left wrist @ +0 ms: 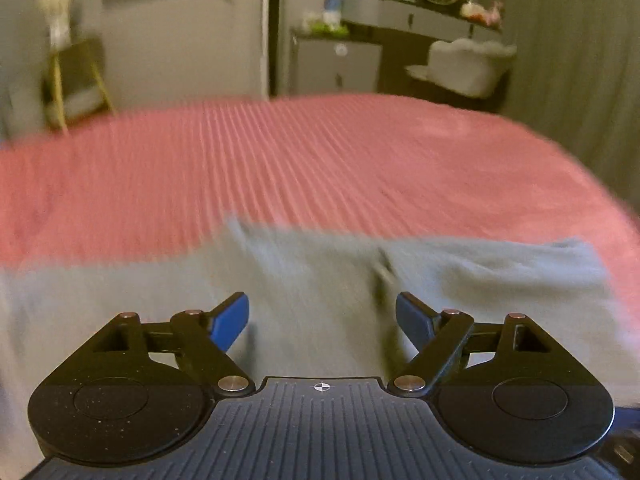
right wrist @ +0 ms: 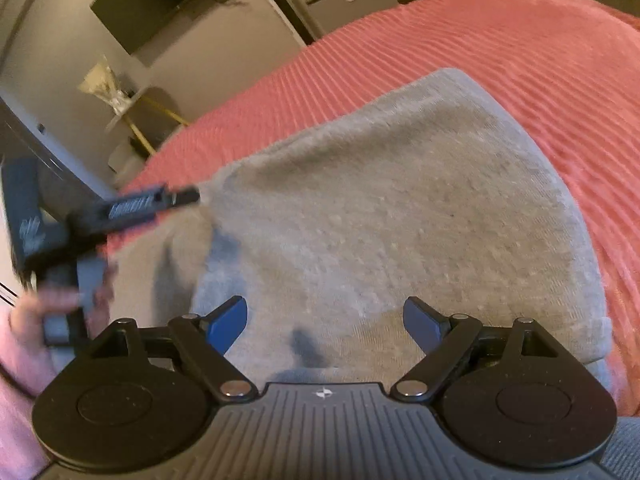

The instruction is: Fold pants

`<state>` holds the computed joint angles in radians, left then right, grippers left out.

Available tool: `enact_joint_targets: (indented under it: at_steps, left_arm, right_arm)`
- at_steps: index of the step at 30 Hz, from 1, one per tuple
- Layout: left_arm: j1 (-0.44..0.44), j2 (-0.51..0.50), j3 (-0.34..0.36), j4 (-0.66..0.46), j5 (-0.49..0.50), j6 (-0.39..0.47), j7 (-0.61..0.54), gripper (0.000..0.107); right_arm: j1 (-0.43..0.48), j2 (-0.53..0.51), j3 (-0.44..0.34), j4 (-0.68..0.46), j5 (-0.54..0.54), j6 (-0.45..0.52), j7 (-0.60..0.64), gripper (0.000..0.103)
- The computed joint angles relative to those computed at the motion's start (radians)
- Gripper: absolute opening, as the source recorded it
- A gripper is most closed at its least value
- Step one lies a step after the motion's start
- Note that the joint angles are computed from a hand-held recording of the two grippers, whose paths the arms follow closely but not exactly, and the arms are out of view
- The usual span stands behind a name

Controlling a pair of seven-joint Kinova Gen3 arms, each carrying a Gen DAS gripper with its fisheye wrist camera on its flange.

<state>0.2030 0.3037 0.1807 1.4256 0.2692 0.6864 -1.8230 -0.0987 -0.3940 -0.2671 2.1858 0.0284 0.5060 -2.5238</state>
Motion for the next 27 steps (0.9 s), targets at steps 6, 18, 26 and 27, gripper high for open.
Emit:
enact_joint_targets:
  at_steps: [6, 18, 26, 27]
  left_arm:
    - [-0.115, -0.053, 0.062, 0.095, 0.185, 0.223, -0.096, 0.07]
    - [0.09, -0.132, -0.157, 0.176, 0.256, 0.203, -0.198, 0.012]
    - [0.154, -0.135, -0.141, 0.185, 0.059, 0.117, -0.016, 0.036]
    - [0.164, -0.138, -0.15, 0.19, 0.048, 0.108, -0.006, 0.045]
  right_arm:
    - [0.127, -0.063, -0.124, 0.01, 0.058, -0.002, -0.123, 0.086]
    - [0.153, -0.061, -0.135, 0.013, 0.077, 0.028, -0.255, 0.086]
    - [0.108, -0.032, -0.142, -0.024, 0.135, 0.096, -0.229, 0.086]
    - [0.11, -0.035, -0.147, -0.023, 0.146, 0.099, -0.238, 0.086]
